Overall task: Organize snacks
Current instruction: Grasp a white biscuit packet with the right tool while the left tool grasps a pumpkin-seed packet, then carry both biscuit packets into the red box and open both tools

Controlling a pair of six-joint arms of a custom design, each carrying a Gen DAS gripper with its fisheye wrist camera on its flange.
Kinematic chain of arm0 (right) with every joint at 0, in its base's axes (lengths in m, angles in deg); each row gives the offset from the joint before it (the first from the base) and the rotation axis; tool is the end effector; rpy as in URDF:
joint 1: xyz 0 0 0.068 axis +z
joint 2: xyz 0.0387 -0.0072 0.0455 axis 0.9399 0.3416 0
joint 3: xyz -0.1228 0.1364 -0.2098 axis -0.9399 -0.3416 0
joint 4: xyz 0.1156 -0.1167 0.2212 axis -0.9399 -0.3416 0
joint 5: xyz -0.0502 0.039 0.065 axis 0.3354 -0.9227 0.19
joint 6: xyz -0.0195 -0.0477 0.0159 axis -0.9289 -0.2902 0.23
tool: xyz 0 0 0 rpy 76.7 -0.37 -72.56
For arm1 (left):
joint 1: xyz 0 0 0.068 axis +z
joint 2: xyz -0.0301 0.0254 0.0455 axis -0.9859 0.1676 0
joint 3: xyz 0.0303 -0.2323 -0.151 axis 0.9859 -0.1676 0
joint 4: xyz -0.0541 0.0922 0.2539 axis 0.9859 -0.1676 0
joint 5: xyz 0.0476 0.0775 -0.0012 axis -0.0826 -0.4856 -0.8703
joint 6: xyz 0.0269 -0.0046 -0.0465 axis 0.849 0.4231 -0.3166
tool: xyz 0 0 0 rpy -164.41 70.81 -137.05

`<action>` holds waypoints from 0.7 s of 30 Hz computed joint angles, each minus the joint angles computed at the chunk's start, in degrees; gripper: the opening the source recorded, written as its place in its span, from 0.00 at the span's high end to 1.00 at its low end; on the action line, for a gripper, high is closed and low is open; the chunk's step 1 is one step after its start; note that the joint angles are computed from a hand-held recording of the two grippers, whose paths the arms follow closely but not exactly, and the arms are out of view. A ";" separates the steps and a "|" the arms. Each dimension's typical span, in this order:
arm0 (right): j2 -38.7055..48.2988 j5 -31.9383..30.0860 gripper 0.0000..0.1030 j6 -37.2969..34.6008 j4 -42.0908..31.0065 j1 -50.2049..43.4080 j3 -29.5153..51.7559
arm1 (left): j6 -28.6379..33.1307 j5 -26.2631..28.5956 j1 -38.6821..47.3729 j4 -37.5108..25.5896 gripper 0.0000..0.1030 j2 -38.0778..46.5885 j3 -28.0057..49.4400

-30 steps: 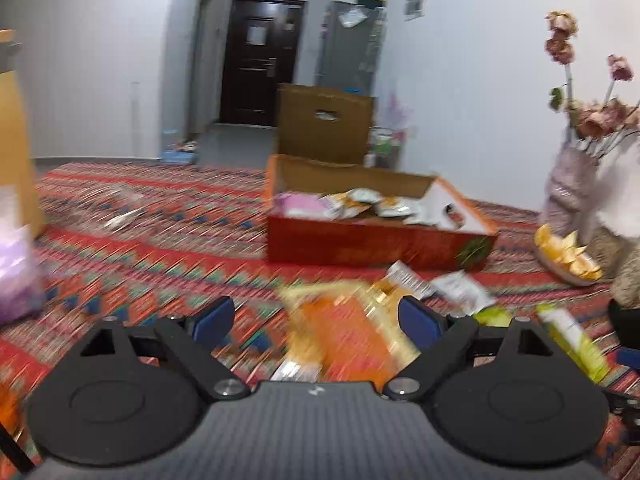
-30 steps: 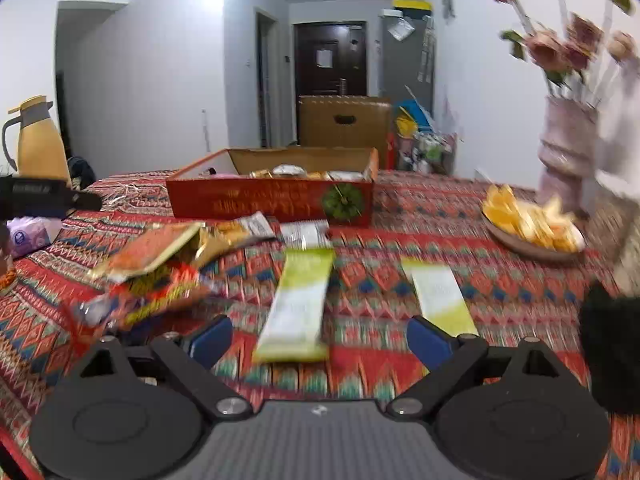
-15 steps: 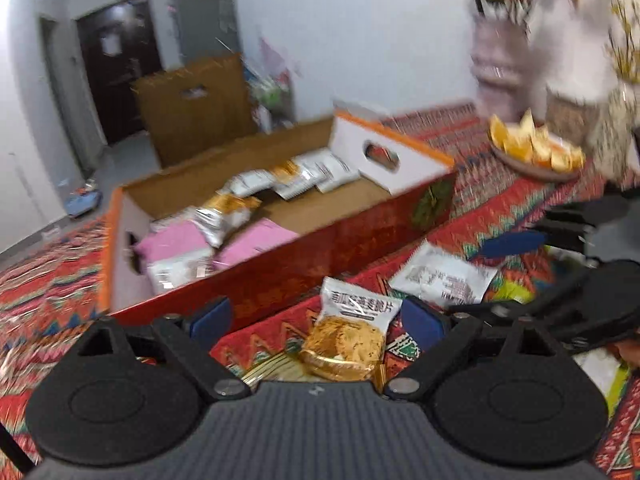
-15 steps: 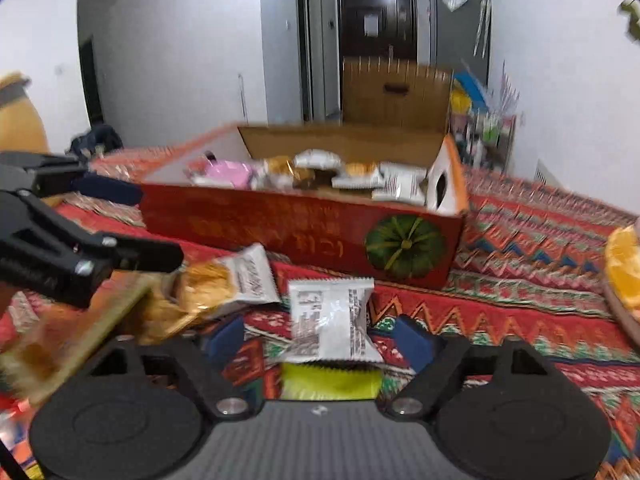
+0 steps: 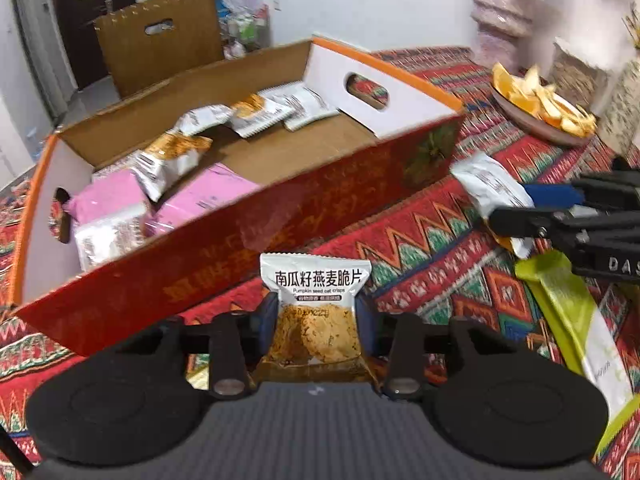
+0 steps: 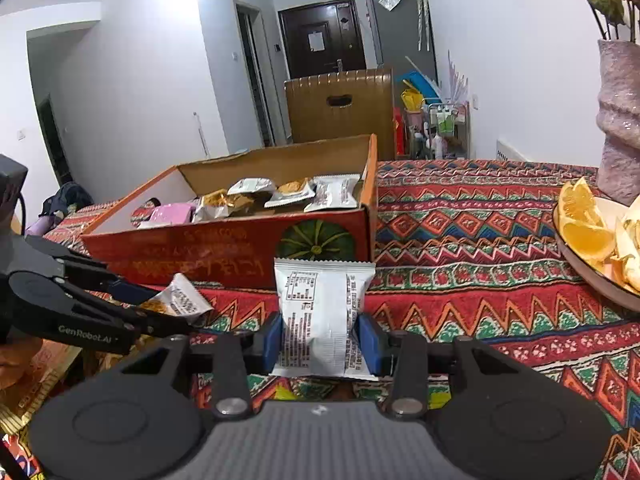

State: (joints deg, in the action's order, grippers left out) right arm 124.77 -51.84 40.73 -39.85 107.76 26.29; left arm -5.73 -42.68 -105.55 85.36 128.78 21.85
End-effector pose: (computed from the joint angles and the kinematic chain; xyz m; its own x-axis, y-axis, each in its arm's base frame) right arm 0.1878 0.1266 0.1281 -0.5631 0.1365 -0.8151 -0.0166 0.9842 0.1763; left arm 0.2970 -0.1448 0.1454 -0.5817 0.5085 -0.6349 0.6340 0.7724 0.0377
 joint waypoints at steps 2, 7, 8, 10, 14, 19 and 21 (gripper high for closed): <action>0.27 1.27 0.61 -0.30 0.90 0.43 -0.11 | -1.77 0.02 -0.43 0.11 0.63 -1.54 -0.07; -1.11 3.93 0.61 -0.11 0.89 2.91 -0.53 | -7.55 -0.78 -1.19 1.81 0.63 -14.50 -6.79; -1.91 5.49 0.61 -0.14 0.62 4.27 -0.65 | -9.10 -0.89 -0.77 1.64 0.63 -19.30 -9.12; -4.72 8.63 0.61 0.19 -0.53 7.72 -1.14 | -11.82 -0.72 0.24 -1.00 0.63 -29.71 -13.06; -11.73 14.99 0.61 3.12 -6.41 19.76 -1.82 | -15.30 2.94 4.36 -13.93 0.62 -55.57 -19.69; -11.84 25.67 0.61 19.45 -17.68 40.25 0.61 | -19.27 3.85 5.69 -36.80 0.62 -82.16 -23.92; -8.22 29.35 0.61 29.82 -23.70 48.13 3.03 | -19.06 10.09 11.58 -46.30 0.62 -89.69 -24.44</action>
